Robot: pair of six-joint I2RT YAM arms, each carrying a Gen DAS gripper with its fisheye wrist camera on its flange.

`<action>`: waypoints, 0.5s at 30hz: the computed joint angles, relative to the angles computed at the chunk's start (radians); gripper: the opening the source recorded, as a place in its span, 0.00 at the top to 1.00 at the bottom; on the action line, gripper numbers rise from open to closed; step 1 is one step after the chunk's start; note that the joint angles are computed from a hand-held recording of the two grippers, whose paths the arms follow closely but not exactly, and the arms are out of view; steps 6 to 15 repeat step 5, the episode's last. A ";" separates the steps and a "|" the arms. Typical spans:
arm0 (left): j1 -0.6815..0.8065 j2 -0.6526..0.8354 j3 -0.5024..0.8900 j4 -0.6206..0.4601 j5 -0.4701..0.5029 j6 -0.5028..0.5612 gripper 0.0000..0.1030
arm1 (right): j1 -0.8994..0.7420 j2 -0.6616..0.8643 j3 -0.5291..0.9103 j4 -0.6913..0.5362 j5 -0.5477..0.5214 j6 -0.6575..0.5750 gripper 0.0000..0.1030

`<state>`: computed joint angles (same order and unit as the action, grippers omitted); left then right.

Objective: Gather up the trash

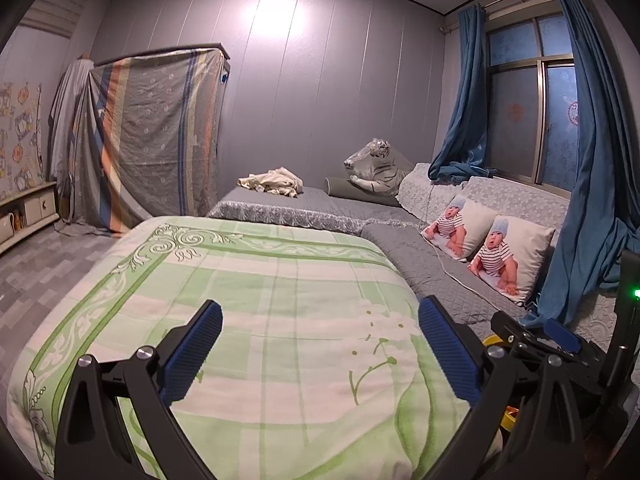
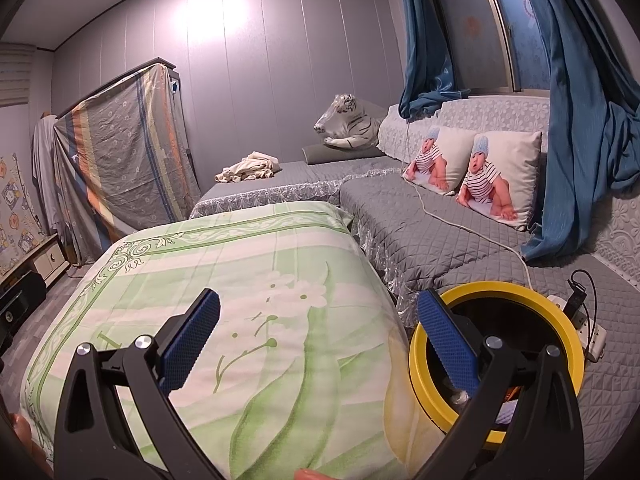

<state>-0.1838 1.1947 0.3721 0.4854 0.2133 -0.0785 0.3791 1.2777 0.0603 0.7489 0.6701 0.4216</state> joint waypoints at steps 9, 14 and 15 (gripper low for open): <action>-0.002 0.001 -0.004 0.007 -0.008 0.004 0.08 | 0.000 -0.002 0.000 -0.004 -0.001 0.002 0.08; -0.002 0.001 -0.004 0.007 -0.008 0.004 0.08 | 0.000 -0.002 0.000 -0.004 -0.001 0.002 0.08; -0.002 0.001 -0.004 0.007 -0.008 0.004 0.08 | 0.000 -0.002 0.000 -0.004 -0.001 0.002 0.08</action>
